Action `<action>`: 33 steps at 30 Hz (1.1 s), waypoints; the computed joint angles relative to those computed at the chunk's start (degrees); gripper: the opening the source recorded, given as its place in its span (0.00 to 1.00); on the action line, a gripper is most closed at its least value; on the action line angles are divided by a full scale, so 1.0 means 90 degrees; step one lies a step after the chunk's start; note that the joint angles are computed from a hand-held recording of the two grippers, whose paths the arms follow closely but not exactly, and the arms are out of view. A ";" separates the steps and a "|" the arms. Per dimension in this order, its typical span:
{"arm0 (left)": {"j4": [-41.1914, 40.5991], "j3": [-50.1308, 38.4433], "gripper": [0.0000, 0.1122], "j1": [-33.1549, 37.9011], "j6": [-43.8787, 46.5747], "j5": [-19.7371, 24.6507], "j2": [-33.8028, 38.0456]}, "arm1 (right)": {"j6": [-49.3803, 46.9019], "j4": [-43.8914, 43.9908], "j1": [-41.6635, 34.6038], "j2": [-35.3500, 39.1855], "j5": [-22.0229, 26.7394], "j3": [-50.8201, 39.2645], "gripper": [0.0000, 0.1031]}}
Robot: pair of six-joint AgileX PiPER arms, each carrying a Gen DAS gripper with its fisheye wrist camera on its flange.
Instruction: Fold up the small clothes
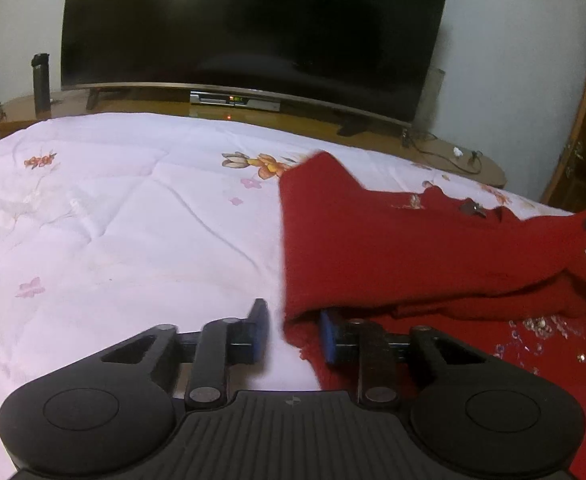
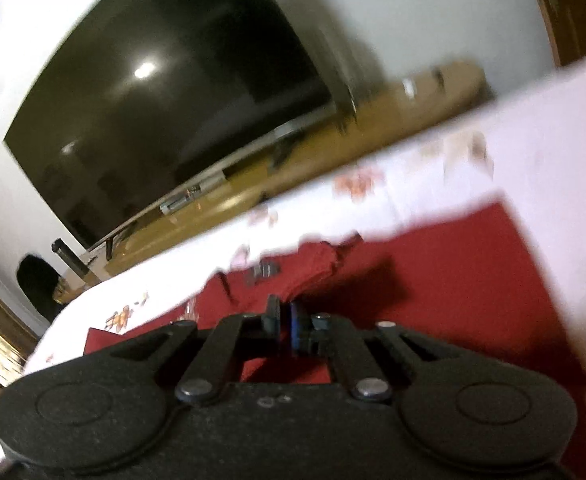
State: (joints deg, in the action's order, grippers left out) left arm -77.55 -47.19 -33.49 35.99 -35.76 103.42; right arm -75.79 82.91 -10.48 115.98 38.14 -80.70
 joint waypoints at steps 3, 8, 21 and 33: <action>0.0065 -0.0023 0.17 0.0018 -0.0090 0.0018 0.0031 | -0.0652 0.0259 -0.0196 -0.0229 -0.0062 0.0168 0.05; 0.0140 -0.0043 0.15 0.0092 -0.0177 0.0133 0.0031 | 0.0681 -0.1287 -0.0223 0.0440 -0.0337 -0.0490 0.05; 0.0250 0.0001 0.15 0.0234 -0.0273 0.0339 -0.0034 | -0.0473 -0.0862 -0.0317 0.0212 -0.0548 0.0109 0.05; -0.0141 -0.0161 0.15 0.0262 0.0336 0.0439 -0.0043 | -0.0820 -0.0544 -0.0313 0.0299 -0.0855 0.0369 0.05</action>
State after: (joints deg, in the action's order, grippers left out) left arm -78.82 -48.64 -31.13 39.02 -31.81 103.03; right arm -83.18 78.02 -13.30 118.67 30.45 -77.38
